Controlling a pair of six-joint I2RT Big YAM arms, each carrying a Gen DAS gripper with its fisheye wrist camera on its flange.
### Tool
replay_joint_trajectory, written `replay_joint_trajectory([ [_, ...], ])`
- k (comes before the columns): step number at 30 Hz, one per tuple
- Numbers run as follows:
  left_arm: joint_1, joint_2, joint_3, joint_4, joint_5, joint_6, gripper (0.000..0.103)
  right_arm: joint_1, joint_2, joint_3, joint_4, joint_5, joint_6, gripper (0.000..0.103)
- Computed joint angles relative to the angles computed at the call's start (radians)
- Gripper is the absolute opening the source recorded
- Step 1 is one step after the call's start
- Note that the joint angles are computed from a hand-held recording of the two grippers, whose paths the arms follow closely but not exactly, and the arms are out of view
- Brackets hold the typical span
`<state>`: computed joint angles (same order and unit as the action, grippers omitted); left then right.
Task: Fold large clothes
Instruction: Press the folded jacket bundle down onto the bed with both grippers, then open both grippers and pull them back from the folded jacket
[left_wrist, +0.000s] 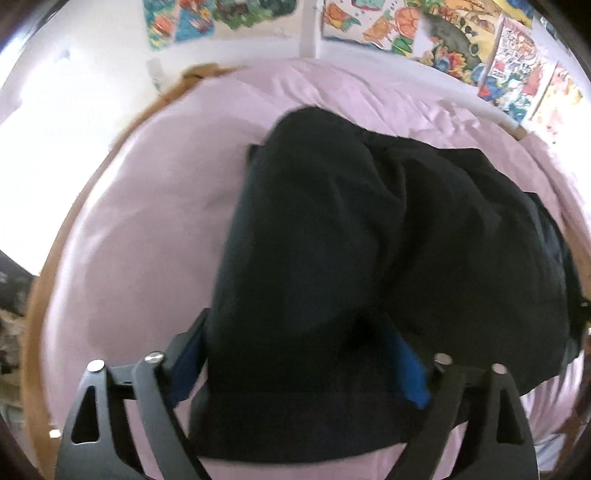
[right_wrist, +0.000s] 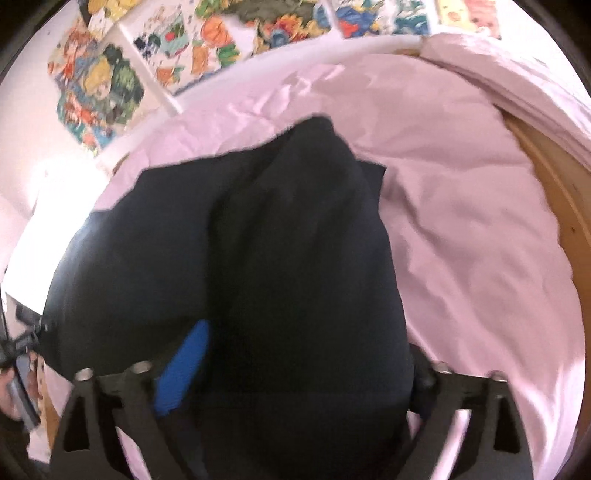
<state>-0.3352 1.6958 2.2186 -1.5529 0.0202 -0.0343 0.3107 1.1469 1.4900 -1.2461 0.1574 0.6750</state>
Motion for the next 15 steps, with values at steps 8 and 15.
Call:
replay_joint_trajectory([
  [8, -0.029, -0.259, -0.291, 0.235, -0.015, -0.048, 0.101, 0.194, -0.098, -0.037, -0.005, 0.306, 0.081, 0.103],
  [15, -0.085, -0.434, -0.479, 0.352, -0.070, -0.045, 0.101, 0.443, -0.131, -0.032, -0.044, 0.594, 0.141, 0.103],
])
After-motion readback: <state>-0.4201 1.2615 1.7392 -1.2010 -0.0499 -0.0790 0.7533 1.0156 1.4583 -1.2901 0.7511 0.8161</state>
